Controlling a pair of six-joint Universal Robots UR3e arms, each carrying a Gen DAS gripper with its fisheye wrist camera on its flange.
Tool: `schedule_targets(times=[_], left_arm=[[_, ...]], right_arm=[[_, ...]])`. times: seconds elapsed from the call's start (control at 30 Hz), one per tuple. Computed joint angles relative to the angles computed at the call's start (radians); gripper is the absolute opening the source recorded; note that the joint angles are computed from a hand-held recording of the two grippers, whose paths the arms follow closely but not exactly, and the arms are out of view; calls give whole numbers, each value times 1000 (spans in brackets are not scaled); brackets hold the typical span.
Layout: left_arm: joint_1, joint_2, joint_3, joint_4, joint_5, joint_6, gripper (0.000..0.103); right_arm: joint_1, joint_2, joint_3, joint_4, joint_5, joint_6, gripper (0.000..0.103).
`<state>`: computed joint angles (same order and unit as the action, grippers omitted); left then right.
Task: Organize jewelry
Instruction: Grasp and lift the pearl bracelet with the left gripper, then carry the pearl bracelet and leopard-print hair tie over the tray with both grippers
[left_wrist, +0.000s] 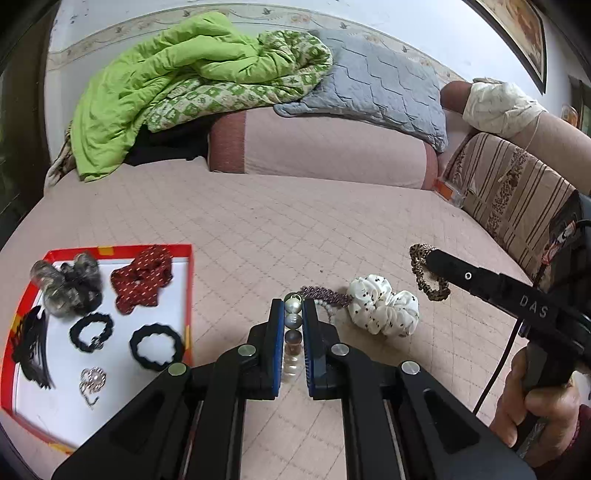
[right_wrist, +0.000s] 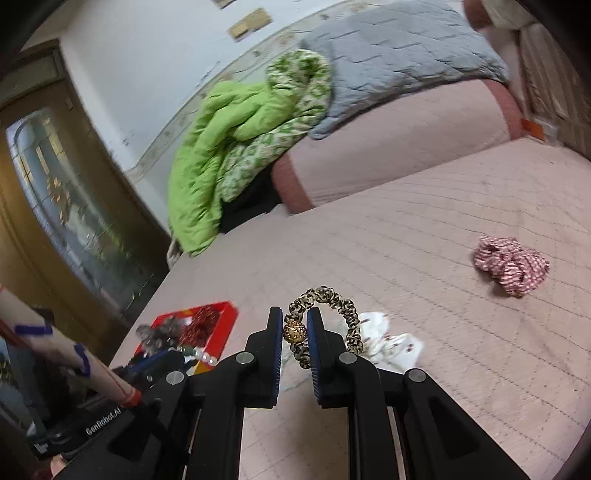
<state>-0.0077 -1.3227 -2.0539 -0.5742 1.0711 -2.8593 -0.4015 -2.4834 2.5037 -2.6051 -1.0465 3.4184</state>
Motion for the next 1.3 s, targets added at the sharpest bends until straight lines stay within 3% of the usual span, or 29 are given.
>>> schedule_targets(times=[0.27, 0.6, 0.8, 1.3], left_arm=[[220, 191, -96, -145, -119, 117, 9], [492, 306, -150, -277, -208, 247, 9], [578, 304, -168, -293, -218, 298, 9], [690, 179, -135, -321, -195, 339, 9]], right_arm=[[313, 241, -13, -288, -185, 104, 15], [657, 534, -121, -464, -393, 194, 15], [806, 708, -255, -492, -469, 224, 15], [960, 1099, -693, -394, -477, 214, 15]])
